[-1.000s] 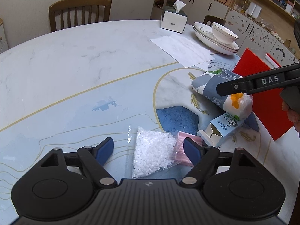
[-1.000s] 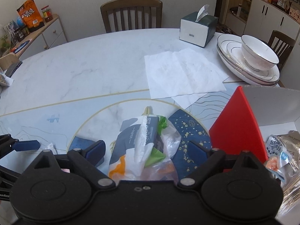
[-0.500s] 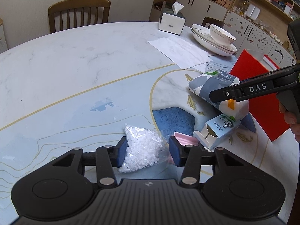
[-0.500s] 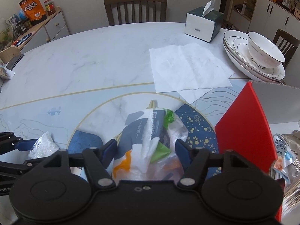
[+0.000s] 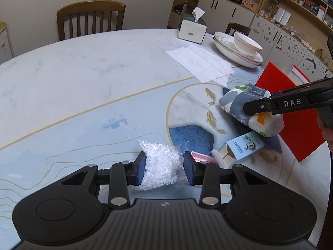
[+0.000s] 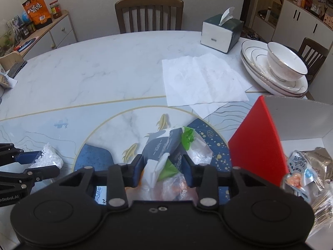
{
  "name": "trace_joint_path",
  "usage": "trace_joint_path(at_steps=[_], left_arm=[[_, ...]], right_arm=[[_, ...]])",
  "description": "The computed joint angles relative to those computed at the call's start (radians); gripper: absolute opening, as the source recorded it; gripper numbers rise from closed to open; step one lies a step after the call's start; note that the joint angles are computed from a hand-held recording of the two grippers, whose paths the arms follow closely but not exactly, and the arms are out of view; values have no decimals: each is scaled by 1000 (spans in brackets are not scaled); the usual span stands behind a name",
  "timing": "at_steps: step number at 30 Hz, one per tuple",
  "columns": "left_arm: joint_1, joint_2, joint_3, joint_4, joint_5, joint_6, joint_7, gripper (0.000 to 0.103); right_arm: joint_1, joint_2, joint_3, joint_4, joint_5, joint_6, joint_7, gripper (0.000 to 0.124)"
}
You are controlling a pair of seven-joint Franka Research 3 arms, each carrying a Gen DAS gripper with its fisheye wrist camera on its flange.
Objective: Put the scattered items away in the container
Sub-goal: 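Grasp the white plastic bag with the right tool while the left tool grasps the clear bead bag, then lift and carry the plastic bag and bead bag over the red box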
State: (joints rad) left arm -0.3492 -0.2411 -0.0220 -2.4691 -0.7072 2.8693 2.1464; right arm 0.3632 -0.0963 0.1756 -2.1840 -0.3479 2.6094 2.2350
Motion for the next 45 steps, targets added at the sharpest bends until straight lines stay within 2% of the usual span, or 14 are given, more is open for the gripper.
trace_joint_path(at_steps=[14,29,45], left_arm=[[-34,-81,7,-7,50,-9,-74,36],[-104,-148,4,-8,181,-23,-226,36],[-190,-103,-40,76,237,6,-324,36]], right_arm=[[-30,-122,31,-66,28,25,-17,37],[-53,-294,51,-185,179,51,-121,37],[-103,-505,35,-315,338,49,-276,37]])
